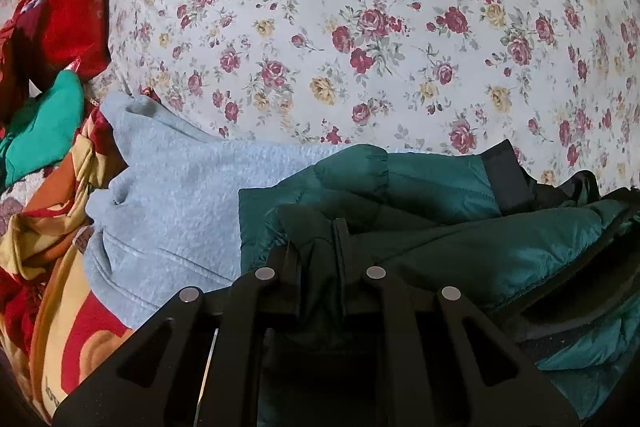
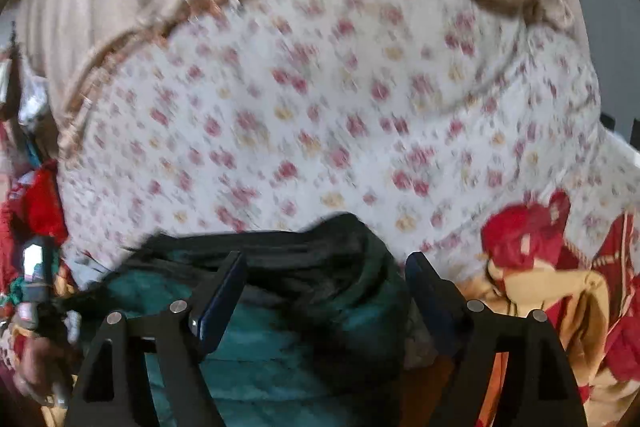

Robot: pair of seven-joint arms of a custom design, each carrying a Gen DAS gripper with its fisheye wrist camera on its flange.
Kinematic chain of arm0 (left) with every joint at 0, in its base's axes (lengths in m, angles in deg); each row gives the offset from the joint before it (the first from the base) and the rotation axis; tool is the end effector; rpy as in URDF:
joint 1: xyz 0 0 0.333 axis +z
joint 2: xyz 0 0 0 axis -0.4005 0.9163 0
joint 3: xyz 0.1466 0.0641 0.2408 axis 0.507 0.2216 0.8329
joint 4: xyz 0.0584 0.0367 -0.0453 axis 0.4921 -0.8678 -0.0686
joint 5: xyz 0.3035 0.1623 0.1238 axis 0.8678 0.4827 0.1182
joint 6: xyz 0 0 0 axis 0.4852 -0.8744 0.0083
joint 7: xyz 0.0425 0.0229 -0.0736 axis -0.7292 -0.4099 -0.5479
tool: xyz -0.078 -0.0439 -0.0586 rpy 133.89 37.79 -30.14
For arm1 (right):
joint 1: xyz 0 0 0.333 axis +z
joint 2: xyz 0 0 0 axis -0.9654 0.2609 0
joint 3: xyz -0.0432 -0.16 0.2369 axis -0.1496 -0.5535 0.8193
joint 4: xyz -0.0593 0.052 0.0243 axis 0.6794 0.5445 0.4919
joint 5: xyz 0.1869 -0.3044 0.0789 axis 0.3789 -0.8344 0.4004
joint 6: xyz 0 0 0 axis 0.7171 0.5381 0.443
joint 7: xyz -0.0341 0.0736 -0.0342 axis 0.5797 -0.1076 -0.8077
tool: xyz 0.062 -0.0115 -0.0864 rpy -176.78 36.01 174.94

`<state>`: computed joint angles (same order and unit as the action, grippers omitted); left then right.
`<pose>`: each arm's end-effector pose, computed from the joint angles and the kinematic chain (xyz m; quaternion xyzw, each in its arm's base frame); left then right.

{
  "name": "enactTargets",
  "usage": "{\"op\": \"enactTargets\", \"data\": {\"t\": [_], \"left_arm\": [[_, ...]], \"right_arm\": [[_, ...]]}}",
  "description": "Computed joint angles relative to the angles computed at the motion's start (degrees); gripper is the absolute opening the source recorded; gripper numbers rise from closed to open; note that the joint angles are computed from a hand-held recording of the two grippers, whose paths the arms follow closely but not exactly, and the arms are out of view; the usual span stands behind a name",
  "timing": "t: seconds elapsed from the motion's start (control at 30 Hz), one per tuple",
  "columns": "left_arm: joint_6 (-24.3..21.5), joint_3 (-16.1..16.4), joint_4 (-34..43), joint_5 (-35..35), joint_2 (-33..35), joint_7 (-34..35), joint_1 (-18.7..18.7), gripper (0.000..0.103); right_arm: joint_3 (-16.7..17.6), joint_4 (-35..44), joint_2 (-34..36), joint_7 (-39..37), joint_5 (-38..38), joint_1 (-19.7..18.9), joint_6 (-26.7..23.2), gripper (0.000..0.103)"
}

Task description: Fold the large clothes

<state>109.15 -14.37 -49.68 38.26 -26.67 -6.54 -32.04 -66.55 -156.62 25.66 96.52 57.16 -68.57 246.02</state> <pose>0.5913 -0.1552 0.5404 -0.7717 0.5357 -0.1964 0.2810 0.5344 -0.0471 0.6104 -0.6255 0.5776 -0.2374 0.4678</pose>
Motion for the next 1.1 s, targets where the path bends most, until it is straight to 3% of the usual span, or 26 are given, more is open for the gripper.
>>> {"op": "enactTargets", "data": {"t": [0.07,0.1,0.13,0.23,0.33,0.43,0.53,0.57,0.6,0.73,0.83,0.93,1.0,1.1], "left_arm": [[0.72,0.06,-0.33,-0.84,-0.24,0.06,0.26,0.014],[1.07,0.08,-0.53,-0.99,-0.41,0.04,0.34,0.015],[1.56,0.06,-0.93,-0.96,-0.74,0.12,0.39,0.016],[2.75,-0.03,-1.7,-0.61,-1.34,0.73,0.56,0.021],[4.39,-0.08,-2.63,-1.97,-2.11,2.03,1.12,0.026],[7.9,-0.12,-4.56,-3.67,-3.63,3.48,1.88,0.041],[12.24,-0.35,-6.99,-4.89,-5.64,4.97,2.58,0.066],[12.66,-0.47,-7.5,-3.09,-6.37,3.77,2.63,0.08],[13.08,-0.62,-8.1,-0.78,-7.14,1.97,2.75,0.082],[13.48,-1.59,-9.44,0.35,-9.6,2.71,3.36,0.082],[12.84,-2.29,-9.98,0.9,-10.53,2.93,3.74,0.082],[12.58,-2.85,-10.4,1.36,-10.7,2.9,3.82,0.082],[12.42,-3.03,-10.42,1.39,-10.34,3.02,3.8,0.082],[11.41,-3.19,-9.58,2.33,-9.18,2.36,3.57,0.082]], "right_arm": [[2.56,1.02,0.36,-1.99,-0.43,-1.79,-5.99,0.079],[3.43,2.13,1.51,0.02,-5.92,-1.1,-9.48,0.079],[2.29,2.65,2.29,0.27,-7.54,1.06,-10.57,0.079],[5.0,6.99,8.01,0.7,-11.82,2.34,-14.83,0.079],[7.61,10.21,13.73,7.18,-21.45,3.2,-11.09,0.079],[8.65,13.14,18.21,12.34,-25.81,3.17,-7.68,0.079],[9.54,15.71,21.54,15.61,-28.26,2.56,-7.18,0.08],[9.79,16.49,22.41,16.42,-29.24,2.46,-6.95,0.08],[10.0,16.72,23.1,17.17,-30.27,2.48,-6.11,0.081],[11.49,17.97,24.87,16.95,-29.63,0.91,-5.53,0.083],[11.68,20.04,25.77,18.22,-29.6,0.16,-8.09,0.084],[12.02,18.07,22.59,17.69,-27.55,-0.87,-9.12,0.083],[12.68,14.9,18.51,12.7,-20.67,-2.72,-9.95,0.083],[10.69,9.67,13.22,7.95,-17.88,-2.64,-7.51,0.083]]}}
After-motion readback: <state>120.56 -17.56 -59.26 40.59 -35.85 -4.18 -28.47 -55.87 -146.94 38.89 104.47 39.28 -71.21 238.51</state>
